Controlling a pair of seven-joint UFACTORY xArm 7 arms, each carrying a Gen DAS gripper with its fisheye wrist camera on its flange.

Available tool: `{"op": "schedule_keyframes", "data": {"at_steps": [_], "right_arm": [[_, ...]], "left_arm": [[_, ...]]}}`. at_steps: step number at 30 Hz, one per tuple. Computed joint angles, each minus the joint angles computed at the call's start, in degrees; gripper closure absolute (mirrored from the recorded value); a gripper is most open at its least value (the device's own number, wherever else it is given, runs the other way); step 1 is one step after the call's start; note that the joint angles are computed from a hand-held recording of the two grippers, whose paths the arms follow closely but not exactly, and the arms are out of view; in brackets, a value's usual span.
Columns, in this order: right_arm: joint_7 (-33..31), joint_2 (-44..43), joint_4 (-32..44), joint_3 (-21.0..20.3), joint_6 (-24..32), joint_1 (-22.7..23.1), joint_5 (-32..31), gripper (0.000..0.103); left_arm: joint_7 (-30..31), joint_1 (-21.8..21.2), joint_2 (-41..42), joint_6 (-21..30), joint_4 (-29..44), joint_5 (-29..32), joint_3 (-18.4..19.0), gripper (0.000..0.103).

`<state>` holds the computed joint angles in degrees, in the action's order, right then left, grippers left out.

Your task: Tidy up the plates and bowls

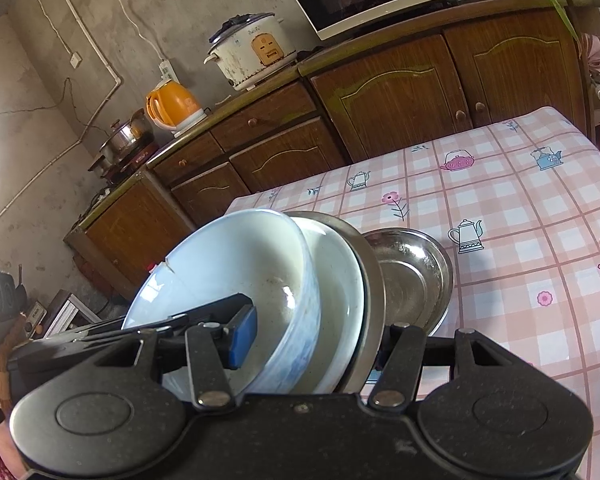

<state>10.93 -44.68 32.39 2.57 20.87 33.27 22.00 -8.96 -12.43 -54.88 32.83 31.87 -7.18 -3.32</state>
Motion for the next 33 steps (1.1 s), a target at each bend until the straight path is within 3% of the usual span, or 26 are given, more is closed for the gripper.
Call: {"op": "schedule_keyframes", "data": {"at_steps": [33], "right_arm": [[-1.2,1.5,1.5,-0.8,-1.6,0.3,0.3,0.036]], "left_arm": [[1.4,0.1,1.5,-2.3,0.5,0.4,0.5,0.043]]}}
